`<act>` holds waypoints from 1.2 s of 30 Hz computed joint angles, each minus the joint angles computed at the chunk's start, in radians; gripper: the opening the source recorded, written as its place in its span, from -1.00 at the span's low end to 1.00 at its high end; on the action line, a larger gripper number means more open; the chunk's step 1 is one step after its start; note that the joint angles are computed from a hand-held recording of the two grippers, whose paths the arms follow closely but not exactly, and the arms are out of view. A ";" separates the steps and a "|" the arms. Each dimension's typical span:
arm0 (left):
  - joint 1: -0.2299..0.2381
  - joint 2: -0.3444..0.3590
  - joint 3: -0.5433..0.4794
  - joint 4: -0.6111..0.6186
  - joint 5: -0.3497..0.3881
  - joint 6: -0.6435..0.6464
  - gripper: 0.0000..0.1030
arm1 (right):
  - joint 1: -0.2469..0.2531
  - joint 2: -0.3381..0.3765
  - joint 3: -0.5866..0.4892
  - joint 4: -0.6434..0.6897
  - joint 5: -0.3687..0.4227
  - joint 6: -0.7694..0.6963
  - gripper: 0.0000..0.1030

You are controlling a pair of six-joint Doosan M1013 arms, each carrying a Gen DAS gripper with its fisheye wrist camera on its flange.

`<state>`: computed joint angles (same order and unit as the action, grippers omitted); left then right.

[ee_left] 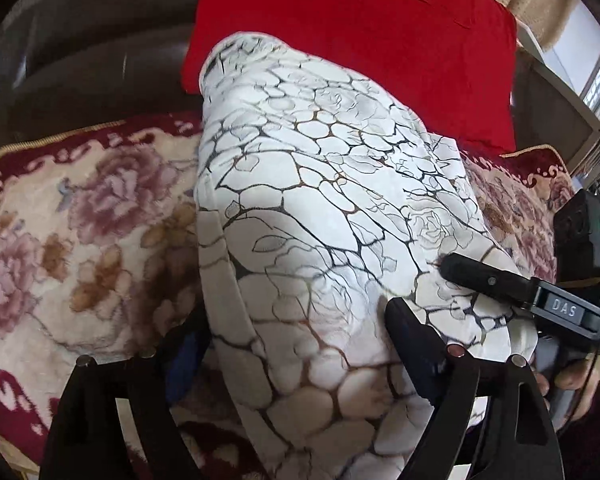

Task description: Fold large clothes

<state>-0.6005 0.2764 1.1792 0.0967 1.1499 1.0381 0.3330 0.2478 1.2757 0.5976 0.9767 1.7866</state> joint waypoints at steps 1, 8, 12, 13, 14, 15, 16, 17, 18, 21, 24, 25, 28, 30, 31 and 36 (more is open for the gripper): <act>-0.009 -0.014 0.014 0.027 -0.007 -0.011 0.68 | 0.001 -0.010 0.007 -0.018 0.001 0.009 0.37; -0.043 -0.100 0.110 0.111 -0.055 -0.112 0.70 | 0.008 -0.068 0.026 -0.090 0.013 0.027 0.40; -0.027 -0.061 0.099 0.086 -0.038 -0.088 0.79 | 0.026 -0.061 0.020 -0.175 0.056 0.050 0.36; -0.025 -0.055 0.098 0.085 -0.028 -0.089 0.85 | 0.026 -0.052 0.020 -0.177 0.084 0.063 0.36; -0.024 -0.055 0.100 0.087 -0.026 -0.096 0.86 | 0.022 -0.051 0.028 -0.163 0.088 0.074 0.36; -0.025 -0.059 0.105 0.088 -0.032 -0.102 0.86 | 0.017 -0.052 0.034 -0.144 0.088 0.085 0.36; -0.026 -0.064 0.110 0.094 -0.043 -0.106 0.86 | 0.015 -0.053 0.032 -0.139 0.093 0.089 0.37; -0.028 -0.070 0.116 0.105 -0.055 -0.110 0.85 | 0.016 -0.052 0.021 -0.152 0.104 0.088 0.37; -0.030 -0.075 0.121 0.116 -0.062 -0.113 0.85 | 0.019 -0.052 0.007 -0.173 0.114 0.087 0.37; -0.038 -0.081 0.123 0.152 -0.070 -0.123 0.85 | 0.016 -0.049 -0.032 -0.194 0.136 0.094 0.39; -0.056 -0.085 0.117 0.189 -0.055 -0.125 0.85 | 0.011 -0.035 -0.079 -0.221 0.144 0.101 0.39; -0.059 -0.083 0.113 0.199 -0.049 -0.122 0.85 | 0.014 -0.030 -0.093 -0.248 0.144 0.104 0.39; -0.065 -0.084 0.111 0.204 -0.044 -0.119 0.85 | 0.037 -0.001 -0.158 -0.396 0.145 0.142 0.39; -0.065 -0.086 0.113 0.202 -0.046 -0.116 0.85 | 0.044 0.023 -0.197 -0.461 0.129 0.174 0.39; -0.064 -0.086 0.113 0.201 -0.048 -0.112 0.85 | 0.040 0.035 -0.213 -0.457 0.120 0.179 0.39; -0.056 -0.083 0.115 0.195 -0.056 -0.098 0.85 | 0.035 0.116 -0.312 -0.360 0.111 0.083 -0.13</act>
<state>-0.6569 0.1932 1.2942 0.2915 1.0942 0.9402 0.3679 0.3639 0.9633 0.2379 1.0878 1.8692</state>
